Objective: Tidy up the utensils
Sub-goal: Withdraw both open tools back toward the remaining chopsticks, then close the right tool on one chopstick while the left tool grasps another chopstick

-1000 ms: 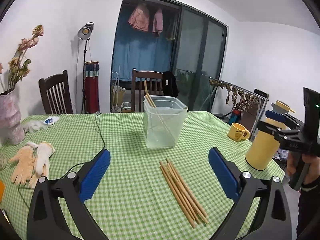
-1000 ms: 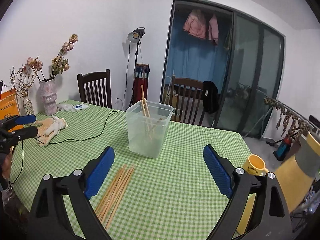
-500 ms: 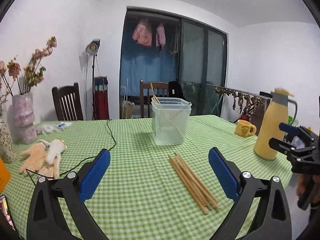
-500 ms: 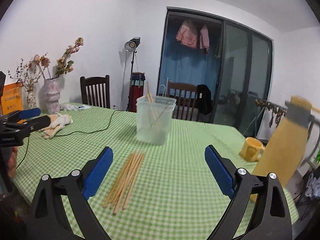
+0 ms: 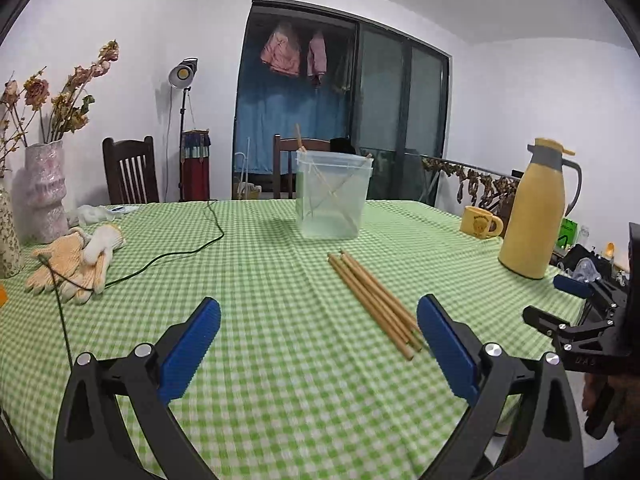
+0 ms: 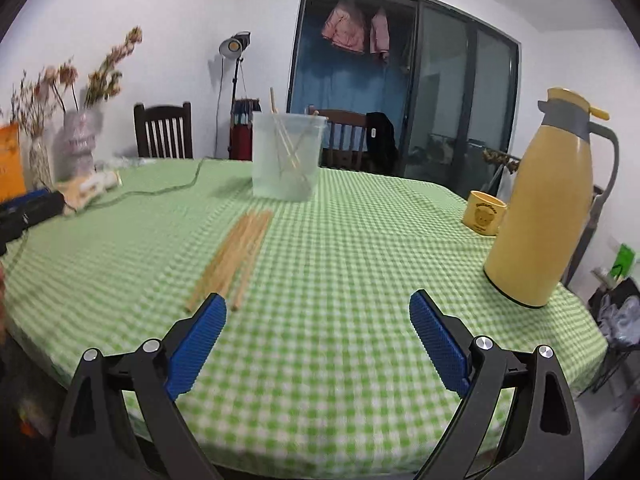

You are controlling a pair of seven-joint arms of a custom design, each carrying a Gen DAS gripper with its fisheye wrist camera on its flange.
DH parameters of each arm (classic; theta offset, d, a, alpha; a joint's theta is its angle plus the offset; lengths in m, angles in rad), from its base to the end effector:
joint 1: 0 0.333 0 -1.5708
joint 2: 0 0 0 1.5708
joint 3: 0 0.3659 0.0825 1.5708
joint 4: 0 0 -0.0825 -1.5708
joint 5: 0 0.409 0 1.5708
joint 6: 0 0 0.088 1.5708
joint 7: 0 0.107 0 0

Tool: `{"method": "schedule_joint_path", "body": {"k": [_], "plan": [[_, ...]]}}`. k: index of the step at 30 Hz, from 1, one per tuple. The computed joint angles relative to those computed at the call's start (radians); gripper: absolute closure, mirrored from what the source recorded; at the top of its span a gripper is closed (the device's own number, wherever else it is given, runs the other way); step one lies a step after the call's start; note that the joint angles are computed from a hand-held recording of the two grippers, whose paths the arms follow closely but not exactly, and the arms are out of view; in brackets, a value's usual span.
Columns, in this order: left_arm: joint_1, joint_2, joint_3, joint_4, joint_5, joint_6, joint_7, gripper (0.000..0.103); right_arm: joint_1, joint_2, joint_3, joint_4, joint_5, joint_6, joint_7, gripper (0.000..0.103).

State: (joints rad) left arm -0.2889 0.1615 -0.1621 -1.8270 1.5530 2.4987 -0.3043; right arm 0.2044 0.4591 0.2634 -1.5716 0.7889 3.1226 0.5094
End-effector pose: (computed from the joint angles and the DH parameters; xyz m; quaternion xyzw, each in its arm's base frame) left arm 0.6065 -0.2933 0.5358 -0.6640 0.4830 -0.3717 0.4332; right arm 0.7236 0.2495 0.5250 -0.7600 0.3766 -0.2979 0.4380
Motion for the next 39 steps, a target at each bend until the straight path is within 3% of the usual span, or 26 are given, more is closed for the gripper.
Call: {"method": "schedule_joint_path", "body": {"k": [5, 9, 13, 15, 20, 25, 27, 30, 34, 39], "plan": [[0.01, 0.006, 0.001, -0.012, -0.029, 0.03, -0.007, 0.008, -0.037, -0.004, 0.051, -0.008, 0.051, 0.007, -0.025, 0.014], [0.004, 0.024, 0.005, 0.004, -0.029, 0.036, 0.022, 0.008, 0.022, 0.001, -0.016, -0.003, 0.007, -0.013, 0.015, 0.014], [-0.003, 0.041, 0.01, 0.02, -0.045, 0.034, 0.06, 0.008, 0.009, 0.008, -0.001, 0.005, 0.009, -0.026, 0.014, 0.014], [0.0, 0.047, 0.014, 0.026, -0.055, 0.055, 0.067, 0.008, 0.021, 0.016, -0.021, 0.018, -0.001, -0.041, 0.039, 0.014], [0.006, 0.083, 0.025, 0.066, -0.131, 0.096, 0.152, 0.008, 0.058, 0.053, -0.075, 0.082, -0.065, -0.142, 0.108, 0.015], [0.011, 0.138, 0.037, 0.126, -0.273, 0.124, 0.291, 0.008, 0.098, 0.121, -0.132, 0.205, -0.17, -0.339, 0.223, 0.058], [0.01, 0.152, 0.048, 0.139, -0.315, 0.127, 0.322, 0.008, 0.097, 0.154, -0.129, 0.265, -0.19, -0.431, 0.259, 0.067], [0.019, 0.157, 0.06, 0.141, -0.383, 0.139, 0.356, 0.008, 0.104, 0.191, -0.127, 0.334, -0.22, -0.532, 0.296, 0.072], [0.043, 0.165, 0.059, 0.143, -0.499, 0.168, 0.429, 0.008, 0.13, 0.227, -0.148, 0.385, -0.273, -0.58, 0.34, 0.094], [0.051, 0.212, 0.046, 0.198, -0.618, 0.2, 0.578, 0.008, 0.106, 0.232, -0.127, 0.399, -0.249, -0.562, 0.348, 0.096]]}}
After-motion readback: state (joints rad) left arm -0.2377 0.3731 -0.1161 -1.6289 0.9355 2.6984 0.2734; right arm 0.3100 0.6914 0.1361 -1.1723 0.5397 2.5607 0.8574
